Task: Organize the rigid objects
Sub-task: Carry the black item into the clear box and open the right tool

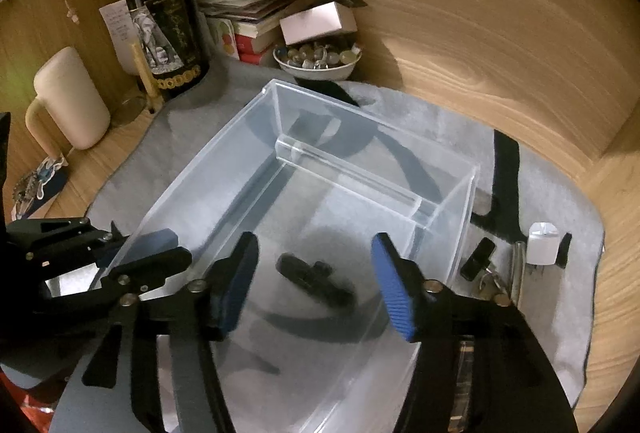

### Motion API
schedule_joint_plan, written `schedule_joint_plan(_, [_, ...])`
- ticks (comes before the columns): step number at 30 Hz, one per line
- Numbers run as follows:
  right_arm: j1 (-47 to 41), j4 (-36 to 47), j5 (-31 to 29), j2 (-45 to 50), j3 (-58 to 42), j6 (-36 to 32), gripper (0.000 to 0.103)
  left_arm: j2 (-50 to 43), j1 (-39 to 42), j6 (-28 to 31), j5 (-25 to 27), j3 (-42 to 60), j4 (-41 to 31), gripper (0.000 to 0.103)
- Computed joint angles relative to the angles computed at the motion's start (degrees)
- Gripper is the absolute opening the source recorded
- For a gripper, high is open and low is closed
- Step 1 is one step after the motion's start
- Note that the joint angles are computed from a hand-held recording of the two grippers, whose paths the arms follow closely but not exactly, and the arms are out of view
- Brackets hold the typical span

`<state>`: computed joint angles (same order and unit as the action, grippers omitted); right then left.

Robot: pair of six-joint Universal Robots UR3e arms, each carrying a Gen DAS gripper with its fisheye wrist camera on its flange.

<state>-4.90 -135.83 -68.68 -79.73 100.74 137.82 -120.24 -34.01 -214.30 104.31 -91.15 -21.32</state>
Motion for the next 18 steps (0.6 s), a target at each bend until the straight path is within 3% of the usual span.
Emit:
schedule_joint_plan(6, [-1.2,-1.4,1.3,-2.6,2.0,-0.6,0.063,0.2,0.0,-0.1,-0.1,-0.3,0.2,0.013])
schedule_joint_plan(9, [-3.1,-2.8,3.2,-5.8,4.4,-0.6,0.072,0.1,0.0,0.1,-0.1,-0.4,0.3,0.013])
schedule_joint_plan(18, [-13.5,-8.4,8.9,-18.3,13.8,-1.2,0.083,0.0,0.1,0.2,-0.2,-0.4,0.6,0.013])
